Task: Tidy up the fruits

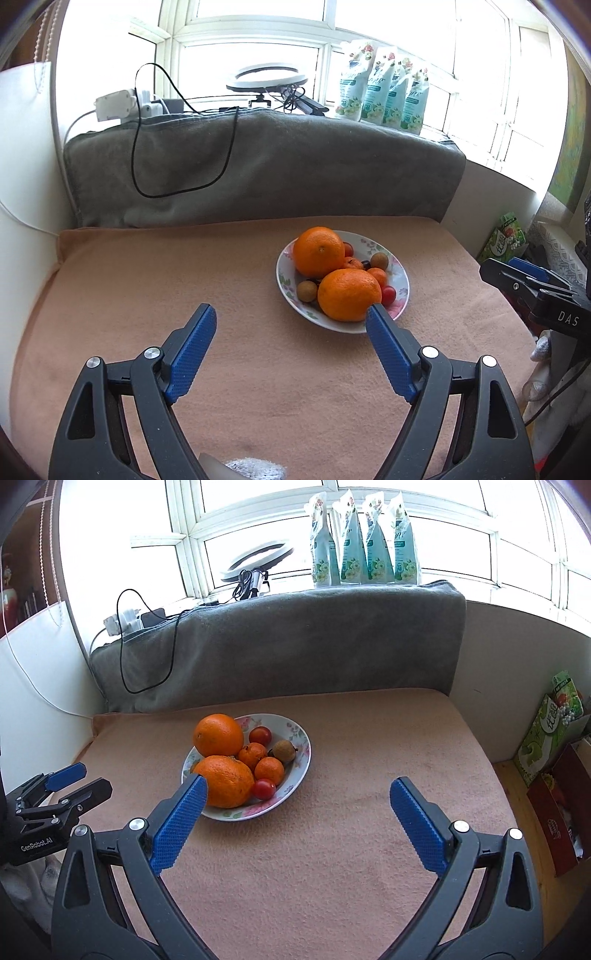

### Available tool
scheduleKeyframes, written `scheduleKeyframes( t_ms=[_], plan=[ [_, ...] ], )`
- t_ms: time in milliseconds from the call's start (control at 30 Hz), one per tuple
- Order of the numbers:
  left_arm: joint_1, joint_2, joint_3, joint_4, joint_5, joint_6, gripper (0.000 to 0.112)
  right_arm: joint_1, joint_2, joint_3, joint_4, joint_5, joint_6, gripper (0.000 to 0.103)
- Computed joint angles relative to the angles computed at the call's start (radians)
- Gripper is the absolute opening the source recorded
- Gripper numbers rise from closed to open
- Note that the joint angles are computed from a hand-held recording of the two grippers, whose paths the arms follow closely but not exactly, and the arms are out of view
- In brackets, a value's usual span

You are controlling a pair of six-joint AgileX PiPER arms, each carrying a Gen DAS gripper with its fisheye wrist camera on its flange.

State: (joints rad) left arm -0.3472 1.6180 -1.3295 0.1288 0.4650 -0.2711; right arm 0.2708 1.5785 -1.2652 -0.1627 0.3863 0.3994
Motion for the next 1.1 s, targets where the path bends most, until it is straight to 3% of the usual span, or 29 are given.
scheduleKeyframes(
  t_ms=[1100],
  plan=[
    [-0.001, -0.012, 0.015, 0.046, -0.001, -0.049, 0.084, 0.01, 0.018, -0.013, 0.034, 0.016, -0.016, 0.101]
  ],
)
